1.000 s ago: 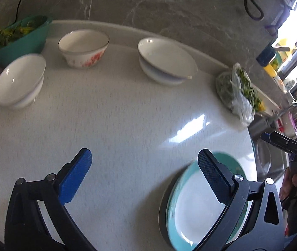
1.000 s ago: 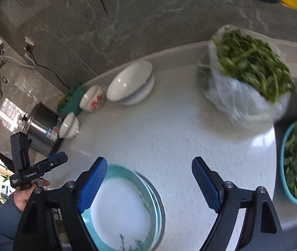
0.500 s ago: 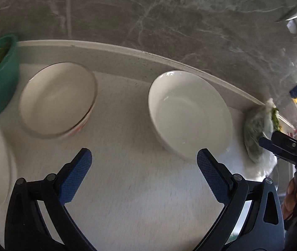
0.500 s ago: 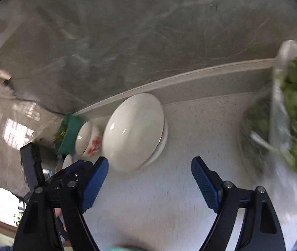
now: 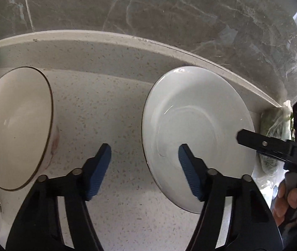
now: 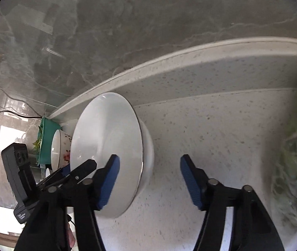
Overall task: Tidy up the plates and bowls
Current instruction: 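Move both grippers to the large white bowl by the wall, then close both grippers on the rim of the large white bowl, then lift the white bowl with both grippers and carry it over the plate stack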
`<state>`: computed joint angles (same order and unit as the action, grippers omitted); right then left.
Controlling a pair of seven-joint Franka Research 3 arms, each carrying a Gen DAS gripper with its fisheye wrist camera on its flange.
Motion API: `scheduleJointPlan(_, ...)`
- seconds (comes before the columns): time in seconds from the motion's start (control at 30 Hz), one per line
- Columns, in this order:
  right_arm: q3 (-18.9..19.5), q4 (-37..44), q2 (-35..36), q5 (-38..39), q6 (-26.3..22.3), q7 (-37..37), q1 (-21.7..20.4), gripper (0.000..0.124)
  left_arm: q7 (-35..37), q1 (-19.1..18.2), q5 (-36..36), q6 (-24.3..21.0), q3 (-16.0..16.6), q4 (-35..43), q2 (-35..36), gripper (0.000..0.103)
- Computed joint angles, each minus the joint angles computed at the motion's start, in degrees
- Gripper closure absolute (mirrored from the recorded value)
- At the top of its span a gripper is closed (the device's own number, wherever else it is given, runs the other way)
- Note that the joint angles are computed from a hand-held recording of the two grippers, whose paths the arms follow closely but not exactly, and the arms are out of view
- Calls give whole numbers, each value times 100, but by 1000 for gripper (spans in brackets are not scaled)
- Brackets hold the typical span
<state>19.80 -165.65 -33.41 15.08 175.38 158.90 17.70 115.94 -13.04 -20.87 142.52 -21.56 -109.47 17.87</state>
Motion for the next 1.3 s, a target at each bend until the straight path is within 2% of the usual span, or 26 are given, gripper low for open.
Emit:
scheduleJointPlan(0.07, -60, 47, 155, 9, 116, -65, 40, 69, 19, -8, 28, -138, -11, 195, 154, 62)
scheduleJointPlan(0.1, -99, 37, 201, 28, 180, -96, 65, 73, 19, -7, 40, -170, -15, 239, 195, 67)
scheduleJointPlan(0.13, -153, 56, 272, 48, 239, -148, 107, 80, -12, -31, 102, -249, -5, 370, 294, 75)
scheduleJointPlan(0.17, -183, 73, 310, 61, 251, -197, 123, 86, 15, -20, 98, -299, -28, 453, 357, 79)
scheduleJointPlan(0.2, -270, 123, 404, 65, 270, -301, 165, 100, 23, -54, 177, -311, -31, 531, 411, 81)
scheduleJointPlan(0.23, -404, 118, 405, 107, 248, -421, 293, 105, 48, -67, 226, -307, -42, 579, 441, 88)
scheduleJointPlan(0.3, -426, 80, 330, 168, 200, -510, 323, 105, -91, -193, 501, -276, 14, 739, 546, 88)
scheduleJointPlan(0.53, -376, 40, 207, 268, 59, -650, 286, 105, -196, -178, 545, -235, -69, 703, 532, 89)
scheduleJointPlan(0.6, -312, 219, 446, 244, 122, -650, 220, 105, -203, -139, 557, -86, -104, 642, 516, 90)
scheduleJointPlan(0.83, -164, 297, 518, 151, 113, -631, 101, 105, 395, 108, -93, 193, -132, -587, -424, 91)
scheduleJointPlan(1.1, 0, 372, 506, 10, -2, -451, 13, 105, 523, -63, -331, 173, 41, -775, -656, 91)
scheduleJointPlan(1.3, 110, 495, 238, -140, -367, -261, 52, 105, 791, -125, -661, 25, 180, -1110, -1182, 91)
